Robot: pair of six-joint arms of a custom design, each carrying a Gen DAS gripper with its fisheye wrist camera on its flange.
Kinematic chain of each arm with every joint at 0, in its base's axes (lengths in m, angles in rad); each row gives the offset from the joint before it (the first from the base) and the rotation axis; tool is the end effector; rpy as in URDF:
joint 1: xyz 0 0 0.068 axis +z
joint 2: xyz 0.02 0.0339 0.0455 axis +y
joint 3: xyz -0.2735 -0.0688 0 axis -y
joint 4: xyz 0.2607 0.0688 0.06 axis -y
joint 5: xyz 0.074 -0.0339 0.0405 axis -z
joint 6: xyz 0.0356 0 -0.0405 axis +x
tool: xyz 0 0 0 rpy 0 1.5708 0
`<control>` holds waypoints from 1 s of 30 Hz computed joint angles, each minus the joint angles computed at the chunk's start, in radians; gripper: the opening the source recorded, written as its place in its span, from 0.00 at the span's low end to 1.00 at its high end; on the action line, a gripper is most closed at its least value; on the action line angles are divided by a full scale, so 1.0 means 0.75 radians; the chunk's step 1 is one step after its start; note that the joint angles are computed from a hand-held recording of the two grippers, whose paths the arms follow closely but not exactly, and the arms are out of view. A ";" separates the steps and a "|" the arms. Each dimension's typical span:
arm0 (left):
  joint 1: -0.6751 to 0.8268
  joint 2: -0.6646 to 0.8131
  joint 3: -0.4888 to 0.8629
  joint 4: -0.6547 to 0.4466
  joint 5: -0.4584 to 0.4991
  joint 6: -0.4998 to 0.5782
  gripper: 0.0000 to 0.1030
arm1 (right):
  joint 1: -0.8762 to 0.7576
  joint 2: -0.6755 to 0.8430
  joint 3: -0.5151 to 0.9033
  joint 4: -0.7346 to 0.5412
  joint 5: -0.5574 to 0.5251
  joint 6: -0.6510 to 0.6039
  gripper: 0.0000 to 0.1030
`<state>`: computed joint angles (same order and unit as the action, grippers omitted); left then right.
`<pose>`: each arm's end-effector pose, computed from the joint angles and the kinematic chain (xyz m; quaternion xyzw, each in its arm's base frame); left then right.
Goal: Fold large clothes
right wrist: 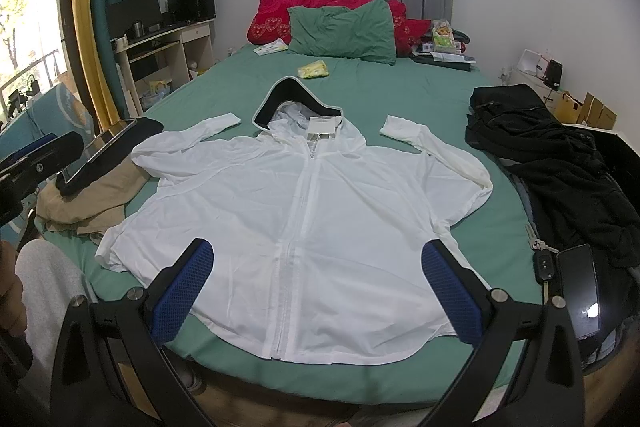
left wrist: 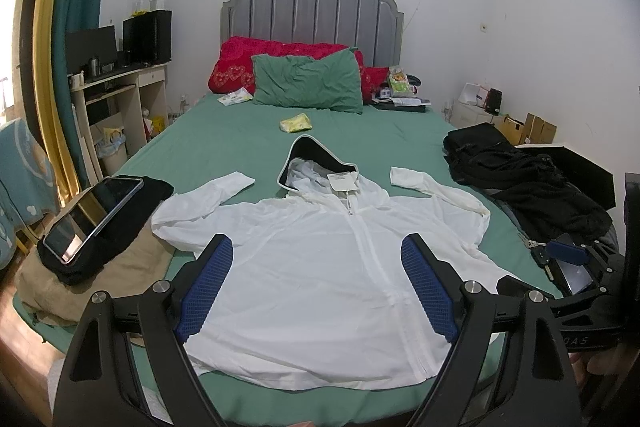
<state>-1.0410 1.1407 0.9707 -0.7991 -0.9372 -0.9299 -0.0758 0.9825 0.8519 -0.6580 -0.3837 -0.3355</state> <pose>0.1394 -0.1813 0.2987 -0.0863 0.8582 0.0179 0.5056 0.2103 -0.0026 0.2906 -0.1896 0.8905 0.0961 0.4023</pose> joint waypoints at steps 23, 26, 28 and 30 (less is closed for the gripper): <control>0.000 0.003 0.015 -0.002 0.003 0.018 0.86 | 0.007 0.006 0.013 -0.005 0.006 0.002 1.00; 0.011 0.009 0.037 0.001 0.014 0.047 0.86 | 0.008 0.004 0.011 -0.003 0.008 0.004 0.99; 0.013 0.021 0.072 -0.017 0.014 0.059 0.86 | 0.006 -0.002 0.000 0.002 0.005 0.003 1.00; 0.030 0.022 0.072 0.004 0.027 0.094 0.86 | -0.006 0.020 0.016 -0.005 -0.005 -0.006 1.00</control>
